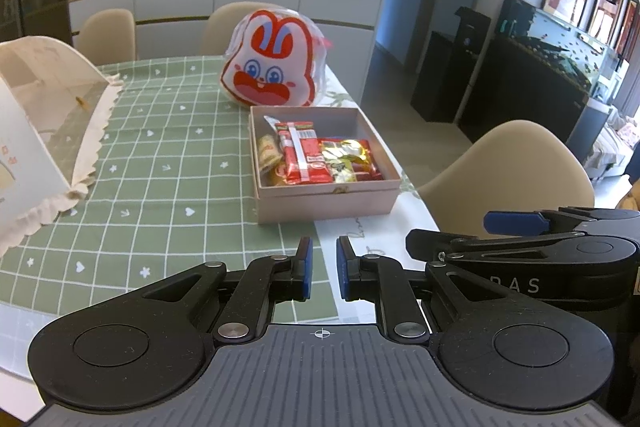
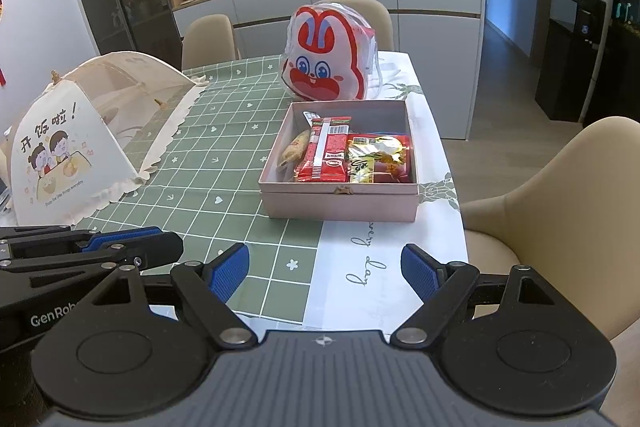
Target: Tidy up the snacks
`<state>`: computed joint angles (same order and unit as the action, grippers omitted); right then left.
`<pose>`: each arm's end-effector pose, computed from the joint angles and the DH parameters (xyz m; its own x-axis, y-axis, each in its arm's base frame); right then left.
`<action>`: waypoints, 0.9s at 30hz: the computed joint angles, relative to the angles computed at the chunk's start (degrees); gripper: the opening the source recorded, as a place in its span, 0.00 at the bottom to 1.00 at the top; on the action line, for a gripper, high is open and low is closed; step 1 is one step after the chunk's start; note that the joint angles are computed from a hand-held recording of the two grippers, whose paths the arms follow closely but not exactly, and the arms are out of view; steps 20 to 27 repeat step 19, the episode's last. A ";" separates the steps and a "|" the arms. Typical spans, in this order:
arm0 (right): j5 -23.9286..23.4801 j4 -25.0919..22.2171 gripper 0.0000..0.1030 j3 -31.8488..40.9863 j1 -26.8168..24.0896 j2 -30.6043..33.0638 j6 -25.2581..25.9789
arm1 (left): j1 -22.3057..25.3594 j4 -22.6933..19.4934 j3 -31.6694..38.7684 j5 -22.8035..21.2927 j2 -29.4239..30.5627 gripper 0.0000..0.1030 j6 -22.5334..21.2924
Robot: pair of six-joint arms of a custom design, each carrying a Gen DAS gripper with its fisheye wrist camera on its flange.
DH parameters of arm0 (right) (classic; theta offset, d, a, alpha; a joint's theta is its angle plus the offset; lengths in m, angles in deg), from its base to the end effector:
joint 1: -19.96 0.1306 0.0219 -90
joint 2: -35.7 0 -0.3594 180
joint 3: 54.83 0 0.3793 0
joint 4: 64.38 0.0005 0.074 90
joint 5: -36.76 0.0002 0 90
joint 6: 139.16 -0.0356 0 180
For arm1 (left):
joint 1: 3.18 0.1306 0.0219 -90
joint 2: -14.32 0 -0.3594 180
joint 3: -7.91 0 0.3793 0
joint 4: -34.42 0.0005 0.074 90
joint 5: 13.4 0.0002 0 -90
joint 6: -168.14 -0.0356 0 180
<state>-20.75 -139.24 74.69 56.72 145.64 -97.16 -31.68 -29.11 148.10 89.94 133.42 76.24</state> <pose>0.4611 0.3200 0.5099 -0.6336 0.3091 -0.7092 0.3156 0.9402 0.1278 0.5500 -0.3086 0.5077 -0.5724 0.3475 -0.7427 0.6332 0.7628 -0.1311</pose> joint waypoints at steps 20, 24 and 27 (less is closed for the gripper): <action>0.57 1.02 0.81 -1.48 -0.39 -0.63 0.71 | -0.03 0.53 -0.36 0.10 0.38 0.16 0.90; 0.57 1.02 0.81 -1.48 -0.39 -0.63 0.71 | -0.03 0.53 -0.36 0.10 0.38 0.16 0.90; 0.57 1.02 0.81 -1.48 -0.39 -0.63 0.71 | -0.03 0.53 -0.36 0.10 0.38 0.16 0.90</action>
